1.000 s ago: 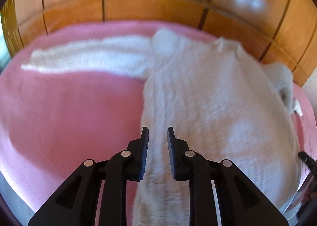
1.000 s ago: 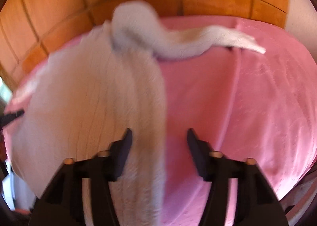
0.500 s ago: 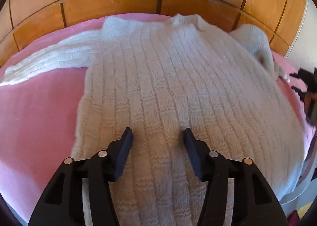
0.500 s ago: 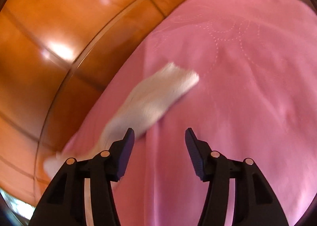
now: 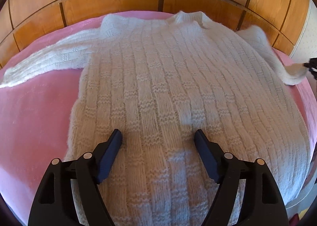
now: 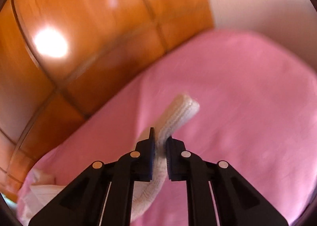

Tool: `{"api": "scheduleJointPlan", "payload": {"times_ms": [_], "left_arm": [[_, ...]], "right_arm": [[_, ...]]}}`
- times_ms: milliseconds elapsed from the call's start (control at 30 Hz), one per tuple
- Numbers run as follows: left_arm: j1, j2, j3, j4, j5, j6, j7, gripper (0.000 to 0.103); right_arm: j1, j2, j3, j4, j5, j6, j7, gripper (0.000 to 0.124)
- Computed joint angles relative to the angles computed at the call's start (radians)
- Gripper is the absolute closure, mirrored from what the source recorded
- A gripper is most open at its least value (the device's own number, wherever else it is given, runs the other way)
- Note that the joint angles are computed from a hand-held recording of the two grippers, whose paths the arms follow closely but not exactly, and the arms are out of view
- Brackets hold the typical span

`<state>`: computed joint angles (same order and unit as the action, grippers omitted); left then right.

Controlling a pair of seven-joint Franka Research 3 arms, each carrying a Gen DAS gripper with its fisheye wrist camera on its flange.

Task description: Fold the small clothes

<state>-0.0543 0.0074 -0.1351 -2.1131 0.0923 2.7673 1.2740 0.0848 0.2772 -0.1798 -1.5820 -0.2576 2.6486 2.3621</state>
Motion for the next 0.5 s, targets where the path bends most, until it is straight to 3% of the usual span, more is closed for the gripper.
{"api": "scheduleJointPlan", "payload": {"times_ms": [133, 200, 300, 367, 400, 433, 500], "left_arm": [[0.001, 0.004, -0.001, 0.016, -0.05, -0.025, 0.032, 0.028], [0.002, 0.001, -0.002, 0.018, -0.08, -0.033, 0.049, 0.028], [0.002, -0.005, -0.001, 0.018, -0.118, -0.05, 0.084, 0.028], [0.002, -0.013, 0.0, 0.017, -0.14, -0.062, 0.108, 0.028], [0.002, -0.02, 0.002, 0.016, -0.17, -0.072, 0.133, 0.028], [0.001, -0.03, 0.004, 0.011, -0.209, -0.077, 0.164, 0.028], [0.0, -0.057, 0.012, -0.009, -0.262, -0.068, 0.205, 0.028]], "right_arm": [[0.02, -0.03, -0.072, -0.016, -0.179, -0.083, 0.139, 0.116], [-0.016, -0.008, -0.054, -0.003, -0.153, -0.141, 0.141, 0.116], [-0.046, -0.006, -0.027, -0.043, -0.103, -0.156, 0.092, 0.115], [-0.038, -0.025, -0.031, -0.084, -0.137, -0.142, 0.124, 0.096], [-0.046, -0.046, -0.022, -0.117, -0.115, -0.122, 0.13, 0.08], [-0.049, -0.054, -0.015, -0.132, -0.102, -0.105, 0.142, 0.052], [-0.057, -0.117, 0.005, -0.215, -0.08, -0.043, 0.113, 0.051]]}}
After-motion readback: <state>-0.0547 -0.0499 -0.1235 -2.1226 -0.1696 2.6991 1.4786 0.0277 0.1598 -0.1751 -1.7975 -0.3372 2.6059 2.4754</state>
